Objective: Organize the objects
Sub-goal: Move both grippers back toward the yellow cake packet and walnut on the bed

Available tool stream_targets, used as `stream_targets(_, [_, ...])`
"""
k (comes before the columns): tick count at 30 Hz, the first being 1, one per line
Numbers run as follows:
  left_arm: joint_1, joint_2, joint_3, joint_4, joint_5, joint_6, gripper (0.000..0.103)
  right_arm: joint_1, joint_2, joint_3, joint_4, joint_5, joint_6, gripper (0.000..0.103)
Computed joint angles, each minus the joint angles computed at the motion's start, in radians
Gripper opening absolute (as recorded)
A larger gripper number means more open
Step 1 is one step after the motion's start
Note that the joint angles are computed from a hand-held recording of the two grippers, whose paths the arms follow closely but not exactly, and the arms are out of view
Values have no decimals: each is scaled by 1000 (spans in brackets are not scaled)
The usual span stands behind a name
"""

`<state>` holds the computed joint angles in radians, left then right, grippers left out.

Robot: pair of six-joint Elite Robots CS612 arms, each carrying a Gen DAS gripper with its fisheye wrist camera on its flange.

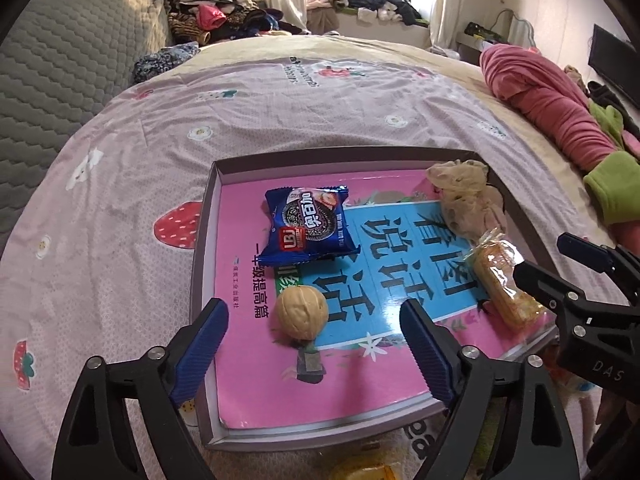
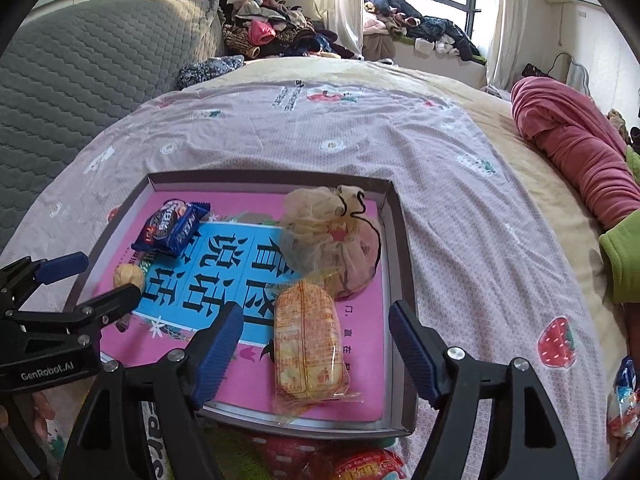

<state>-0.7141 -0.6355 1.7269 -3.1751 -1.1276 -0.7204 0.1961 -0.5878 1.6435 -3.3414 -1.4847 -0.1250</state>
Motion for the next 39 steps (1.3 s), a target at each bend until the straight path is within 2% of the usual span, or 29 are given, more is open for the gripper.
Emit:
stream_targets(4, [-10, -11, 8, 5, 31, 5, 102, -3, -11, 18, -41, 16, 10, 77])
stream_targets(21, [-39, -73, 88, -88, 67, 1, 102, 1, -81, 120, -226, 37, -2, 81])
stream_targets(29, [-70, -100, 152, -83, 78, -54, 102, 2, -119, 191, -288, 54, -1, 82])
stream_targets(36, [-115, -129, 216, -92, 111, -101, 102, 0, -141, 288, -347, 94, 3, 82])
stream_targets(39, [-125, -138, 246, -112, 86, -136, 102, -3, -152, 327, -351, 109, 7, 82])
